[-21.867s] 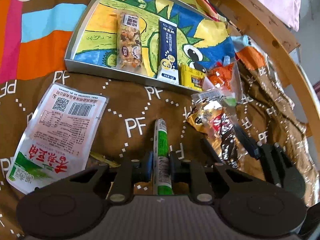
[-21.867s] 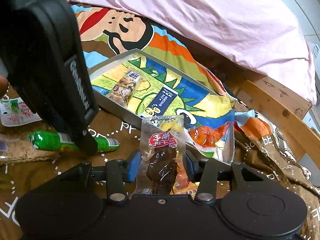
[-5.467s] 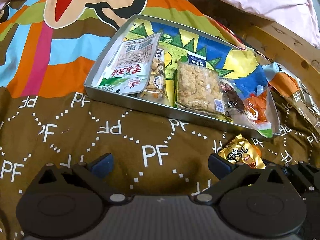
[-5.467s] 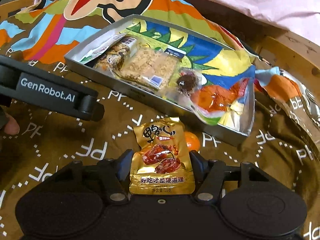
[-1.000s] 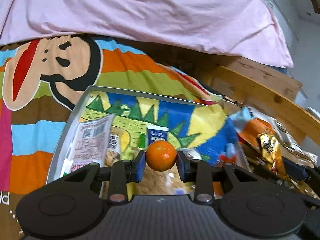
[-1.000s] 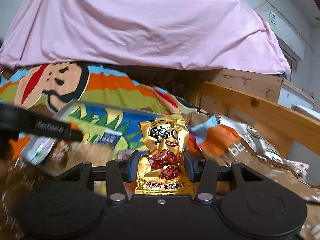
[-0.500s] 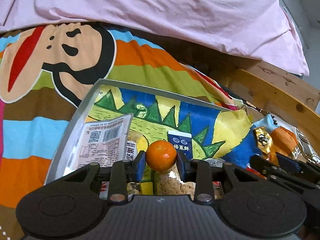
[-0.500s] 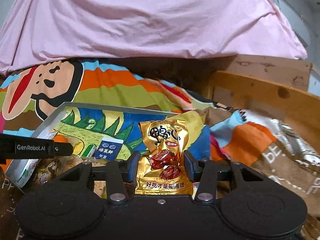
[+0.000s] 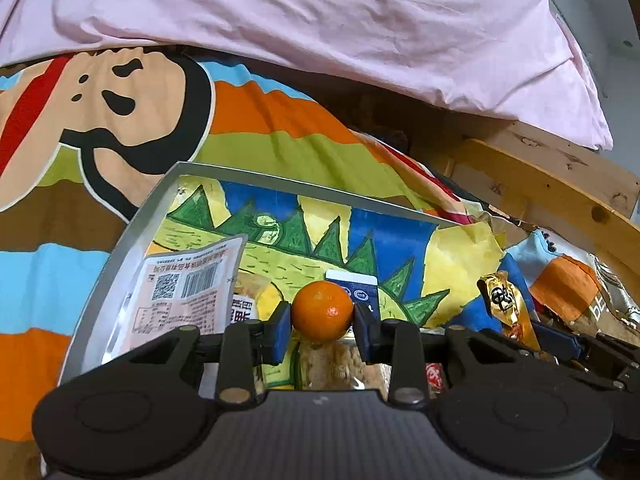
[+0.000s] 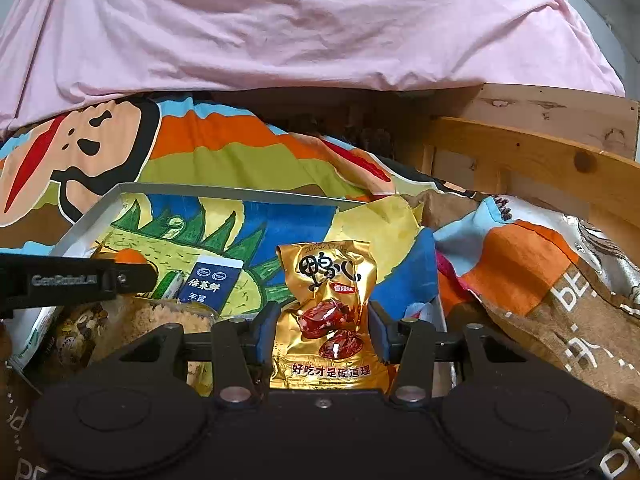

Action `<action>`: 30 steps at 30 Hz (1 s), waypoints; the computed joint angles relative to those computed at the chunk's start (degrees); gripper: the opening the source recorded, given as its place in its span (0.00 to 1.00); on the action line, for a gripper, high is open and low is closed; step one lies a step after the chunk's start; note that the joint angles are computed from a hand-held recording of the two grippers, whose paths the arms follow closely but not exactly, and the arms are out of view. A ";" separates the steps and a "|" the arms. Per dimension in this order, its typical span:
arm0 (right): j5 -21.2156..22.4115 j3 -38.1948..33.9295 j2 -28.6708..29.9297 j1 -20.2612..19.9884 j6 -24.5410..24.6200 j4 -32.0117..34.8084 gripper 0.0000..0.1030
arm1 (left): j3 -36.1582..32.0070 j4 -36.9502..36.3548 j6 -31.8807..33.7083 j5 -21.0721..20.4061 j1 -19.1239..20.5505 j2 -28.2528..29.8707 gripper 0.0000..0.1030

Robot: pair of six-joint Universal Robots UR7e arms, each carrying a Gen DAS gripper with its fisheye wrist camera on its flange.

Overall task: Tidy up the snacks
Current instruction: 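Carry the gold packet with the right tool while the left tool carries the mandarin to the tray, then open the right tool over the tray while the left tool releases the mandarin inside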

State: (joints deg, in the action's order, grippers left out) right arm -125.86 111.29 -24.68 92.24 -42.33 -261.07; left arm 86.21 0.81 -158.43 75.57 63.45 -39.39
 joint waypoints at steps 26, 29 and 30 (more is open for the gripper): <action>-3.98 -6.34 4.21 1.01 -8.54 1.18 0.64 | -6.83 5.04 -0.21 8.12 2.90 3.80 0.63; -5.37 -5.35 3.42 1.39 -6.08 2.11 0.65 | -6.32 5.38 -0.83 7.38 2.54 3.29 0.66; -5.43 -4.78 3.00 1.57 -5.21 2.20 0.66 | -6.00 5.35 -0.84 7.32 2.45 3.03 0.67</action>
